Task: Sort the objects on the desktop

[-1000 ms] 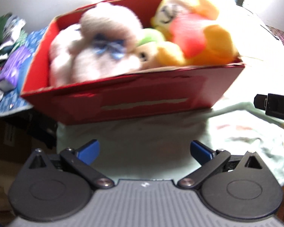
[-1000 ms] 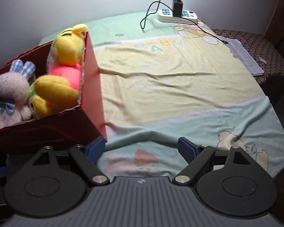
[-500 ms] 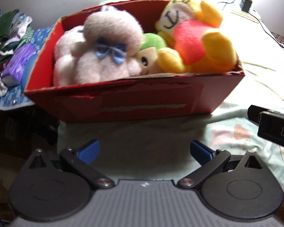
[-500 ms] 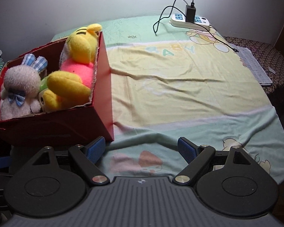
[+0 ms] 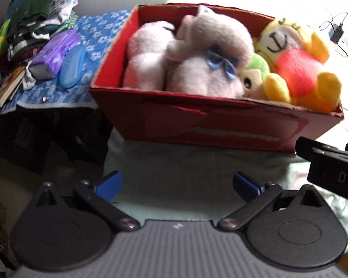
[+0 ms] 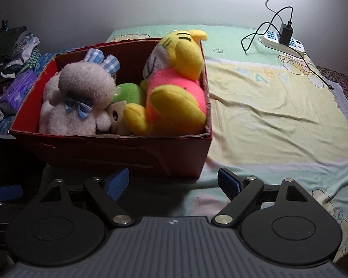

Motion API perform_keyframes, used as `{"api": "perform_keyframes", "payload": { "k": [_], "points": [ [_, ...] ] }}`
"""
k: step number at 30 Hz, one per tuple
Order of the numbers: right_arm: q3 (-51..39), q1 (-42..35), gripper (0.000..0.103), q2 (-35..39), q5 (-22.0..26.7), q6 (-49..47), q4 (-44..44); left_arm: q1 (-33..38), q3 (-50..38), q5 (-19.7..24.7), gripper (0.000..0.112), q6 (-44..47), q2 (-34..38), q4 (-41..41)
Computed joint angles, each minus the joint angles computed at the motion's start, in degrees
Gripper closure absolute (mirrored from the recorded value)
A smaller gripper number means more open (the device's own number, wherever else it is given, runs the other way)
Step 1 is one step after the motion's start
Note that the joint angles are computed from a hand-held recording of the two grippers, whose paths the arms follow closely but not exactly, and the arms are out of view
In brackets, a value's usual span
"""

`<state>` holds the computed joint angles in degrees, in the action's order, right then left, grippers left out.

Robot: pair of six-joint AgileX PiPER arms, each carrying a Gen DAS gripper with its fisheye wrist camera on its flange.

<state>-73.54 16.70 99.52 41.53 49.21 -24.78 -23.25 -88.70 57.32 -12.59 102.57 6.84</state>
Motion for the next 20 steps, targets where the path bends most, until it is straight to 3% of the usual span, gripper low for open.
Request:
{"api": "perform_keyframes", "payload": {
  "k": [9,20],
  "points": [
    [-7.22,1.03,0.017,2.13,3.59,-0.22,0.91,1.41,-6.02,2.41,0.011,1.77,1.35,1.08],
    [-9.47,0.88,0.017,2.83,4.39,1.54,0.86,3.15,-11.06,3.90,0.011,7.45,3.47,-3.78]
  ]
}}
